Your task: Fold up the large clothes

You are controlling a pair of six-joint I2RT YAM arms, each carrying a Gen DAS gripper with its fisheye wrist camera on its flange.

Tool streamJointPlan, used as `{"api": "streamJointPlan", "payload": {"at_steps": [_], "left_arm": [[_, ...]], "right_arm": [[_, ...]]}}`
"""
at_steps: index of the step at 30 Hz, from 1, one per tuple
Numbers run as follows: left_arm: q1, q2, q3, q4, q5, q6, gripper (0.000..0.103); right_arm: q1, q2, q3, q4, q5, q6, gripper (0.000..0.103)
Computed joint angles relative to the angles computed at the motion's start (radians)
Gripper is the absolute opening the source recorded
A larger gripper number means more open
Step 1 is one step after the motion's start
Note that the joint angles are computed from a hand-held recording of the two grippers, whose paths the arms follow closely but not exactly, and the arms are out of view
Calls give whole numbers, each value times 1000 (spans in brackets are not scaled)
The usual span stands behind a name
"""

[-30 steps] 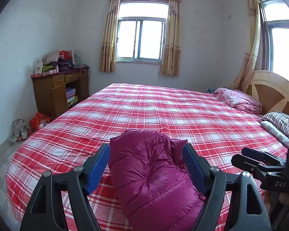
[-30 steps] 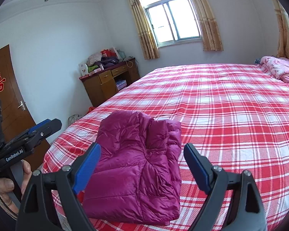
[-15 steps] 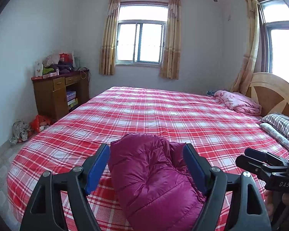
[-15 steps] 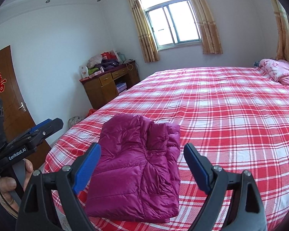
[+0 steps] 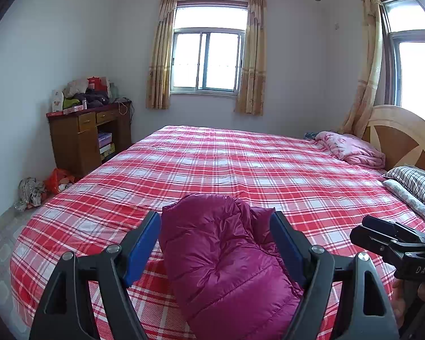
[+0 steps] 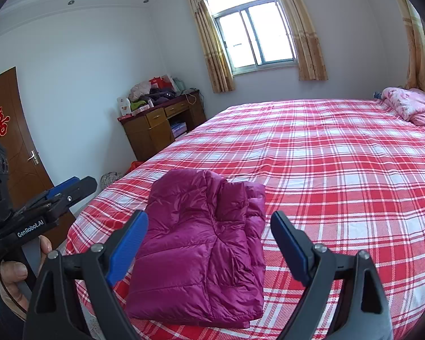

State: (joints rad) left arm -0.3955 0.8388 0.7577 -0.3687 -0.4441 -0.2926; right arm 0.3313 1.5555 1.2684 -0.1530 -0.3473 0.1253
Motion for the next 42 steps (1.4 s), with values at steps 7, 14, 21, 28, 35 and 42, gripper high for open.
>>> {"api": "streamJointPlan", "payload": {"at_steps": [7,14,21,28,35,42], "left_arm": [[-12,9,5,-4,-11,-1,80],[-30,29,18,-13,-51,2,80],[-59,31,23,-13,-91,-3,80],[-49,-10,11,7,-87,-4,81],[-26,-14,13,7,-68,-15,81],[-18,-29,-18,36,-76,-15,86]], "right_arm": [[4,1,-3,2,4,4,91],[4,1,-5,3,4,4,91],[6,-13,-28,26,4,8,91],[7,-56,-45,45,5,8,91],[22,-94,-58,60,9,3,94],[44,-101,-64,61,22,-19,94]]}}
